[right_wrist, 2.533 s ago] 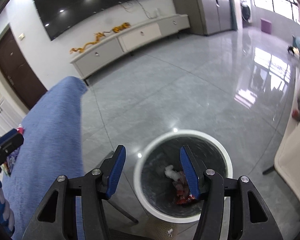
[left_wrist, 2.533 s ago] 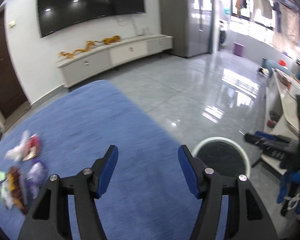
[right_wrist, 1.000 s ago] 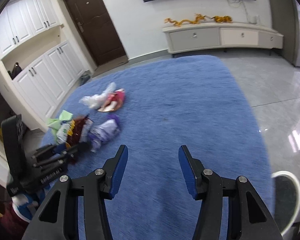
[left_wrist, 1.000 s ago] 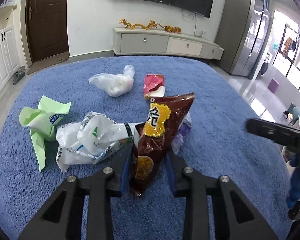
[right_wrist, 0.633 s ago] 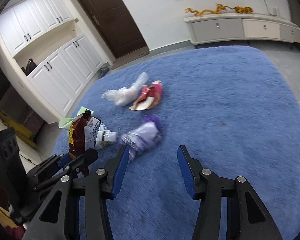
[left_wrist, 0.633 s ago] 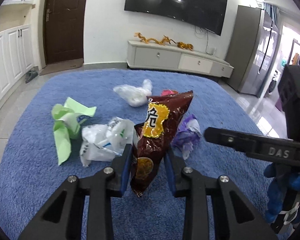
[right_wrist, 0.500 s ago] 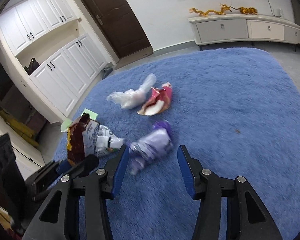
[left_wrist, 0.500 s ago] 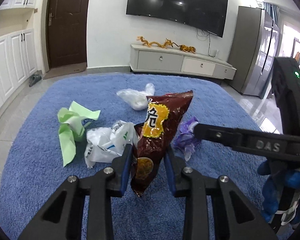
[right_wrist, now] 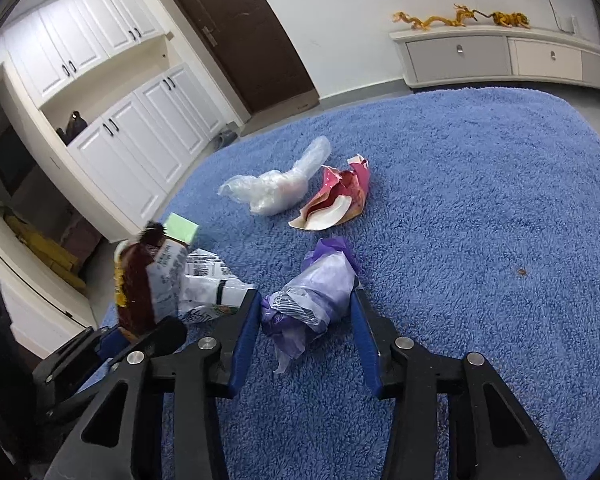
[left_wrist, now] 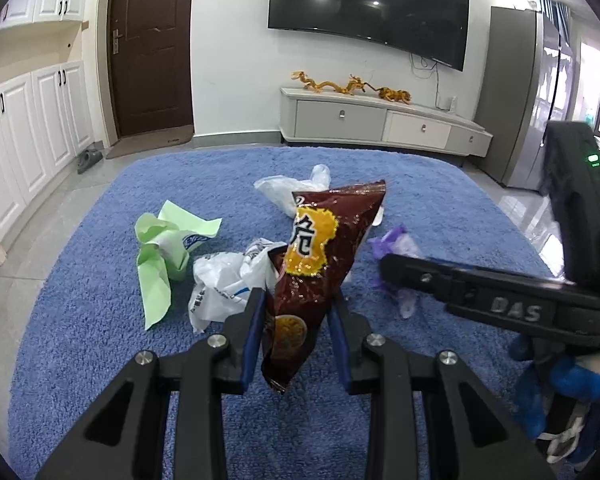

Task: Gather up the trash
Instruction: 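Grasp the purple wrapper with the right gripper and lift it toward the bin, then drop the purple wrapper and brown chip bag into the white bin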

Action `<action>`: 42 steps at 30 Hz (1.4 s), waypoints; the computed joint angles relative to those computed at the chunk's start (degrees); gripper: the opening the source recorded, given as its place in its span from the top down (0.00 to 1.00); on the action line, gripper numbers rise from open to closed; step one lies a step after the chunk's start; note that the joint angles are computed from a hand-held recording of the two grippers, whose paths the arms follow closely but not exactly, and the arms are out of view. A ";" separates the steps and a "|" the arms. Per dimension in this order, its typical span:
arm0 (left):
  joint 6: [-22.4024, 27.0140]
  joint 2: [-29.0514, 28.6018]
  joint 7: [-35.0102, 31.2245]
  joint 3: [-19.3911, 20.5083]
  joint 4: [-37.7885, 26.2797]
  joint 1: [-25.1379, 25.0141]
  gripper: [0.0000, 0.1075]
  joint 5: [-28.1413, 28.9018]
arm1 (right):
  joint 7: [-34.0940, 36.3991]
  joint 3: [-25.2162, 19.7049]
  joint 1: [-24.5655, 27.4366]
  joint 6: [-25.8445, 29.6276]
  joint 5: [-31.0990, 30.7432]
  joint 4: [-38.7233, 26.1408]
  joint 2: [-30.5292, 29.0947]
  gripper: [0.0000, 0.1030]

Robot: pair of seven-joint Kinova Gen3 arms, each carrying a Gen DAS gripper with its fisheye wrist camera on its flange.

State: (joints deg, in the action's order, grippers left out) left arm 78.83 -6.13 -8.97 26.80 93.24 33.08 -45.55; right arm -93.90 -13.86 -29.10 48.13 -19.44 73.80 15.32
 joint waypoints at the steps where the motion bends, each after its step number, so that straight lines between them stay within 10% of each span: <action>1: 1.34 0.74 0.07 0.59 -0.59 0.17 0.73 -0.68 | 0.86 -0.23 0.50 -0.95 -0.62 1.05 -0.74 0.58; 5: 6.28 4.15 -0.16 0.81 -3.63 2.86 0.73 -2.21 | 4.42 -0.42 3.09 -2.76 -3.83 5.47 -4.93 0.58; 14: -0.18 6.80 -3.40 -1.67 -10.05 8.24 0.73 -0.09 | 8.13 4.66 8.89 -3.88 -9.23 16.89 -17.04 0.58; 24: -9.87 13.43 -16.85 -7.01 -18.78 12.62 0.73 5.12 | -3.90 9.24 15.55 -3.51 3.75 24.34 -27.65 0.58; 42: -13.44 26.08 -37.33 -14.94 -34.69 17.76 0.73 18.63 | -18.03 12.47 24.09 1.68 17.83 30.73 -17.74 0.57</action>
State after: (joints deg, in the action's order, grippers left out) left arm 65.39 19.95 -46.31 11.85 58.55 50.84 -26.92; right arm -111.93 -1.39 -5.01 49.81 -1.61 104.53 -2.42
